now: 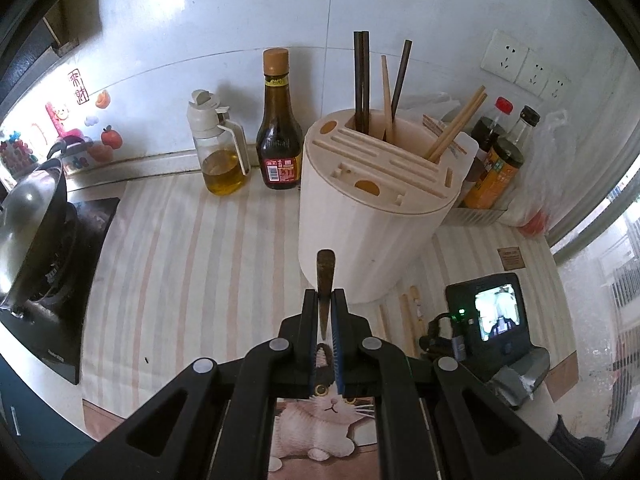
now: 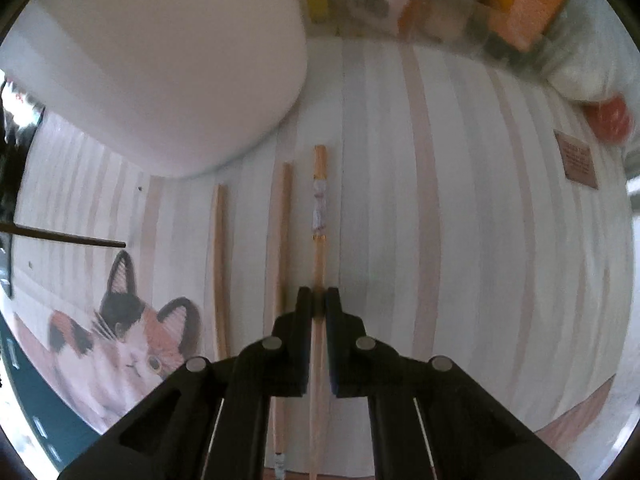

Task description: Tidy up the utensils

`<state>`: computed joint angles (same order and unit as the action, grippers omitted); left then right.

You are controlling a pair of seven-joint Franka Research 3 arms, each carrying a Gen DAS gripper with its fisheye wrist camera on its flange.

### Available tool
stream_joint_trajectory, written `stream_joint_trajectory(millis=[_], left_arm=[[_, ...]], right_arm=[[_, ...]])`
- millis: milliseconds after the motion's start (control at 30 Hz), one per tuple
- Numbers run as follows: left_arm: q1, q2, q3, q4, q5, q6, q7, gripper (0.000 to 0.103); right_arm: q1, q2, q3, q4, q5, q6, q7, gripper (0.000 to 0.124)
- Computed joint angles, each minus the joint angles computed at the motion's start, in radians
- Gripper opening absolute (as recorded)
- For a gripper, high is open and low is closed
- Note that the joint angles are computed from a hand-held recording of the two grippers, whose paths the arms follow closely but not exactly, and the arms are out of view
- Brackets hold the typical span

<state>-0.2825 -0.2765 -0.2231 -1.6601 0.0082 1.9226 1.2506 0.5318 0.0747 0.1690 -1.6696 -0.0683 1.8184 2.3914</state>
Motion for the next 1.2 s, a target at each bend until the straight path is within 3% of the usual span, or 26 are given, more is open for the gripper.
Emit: stream_joint_trajectory(millis=[333, 600, 900, 1200], left_arm=[[0.003, -0.009, 0.005, 0.013, -0.004, 0.004, 0.006, 0.004], [0.001, -0.015, 0.01, 0.047, -0.017, 0.0, 0.036, 0.004], [0.006, -0.022, 0.02, 0.117, -0.047, 0.004, 0.062, 0.004], [0.025, 0.019, 0.013, 0.266, -0.014, -0.036, 0.069, 0.004]], right_arm=[[-0.039, -0.19, 0.015, -0.183, 0.001, 0.203, 0.079, 0.006], [-0.087, -0.328, 0.083, -0.227, -0.09, 0.303, 0.18, 0.006], [-0.116, -0.28, 0.137, -0.007, -0.258, 0.341, 0.209, 0.006], [-0.072, -0.123, 0.109, 0.309, -0.407, 0.316, 0.16, 0.006]])
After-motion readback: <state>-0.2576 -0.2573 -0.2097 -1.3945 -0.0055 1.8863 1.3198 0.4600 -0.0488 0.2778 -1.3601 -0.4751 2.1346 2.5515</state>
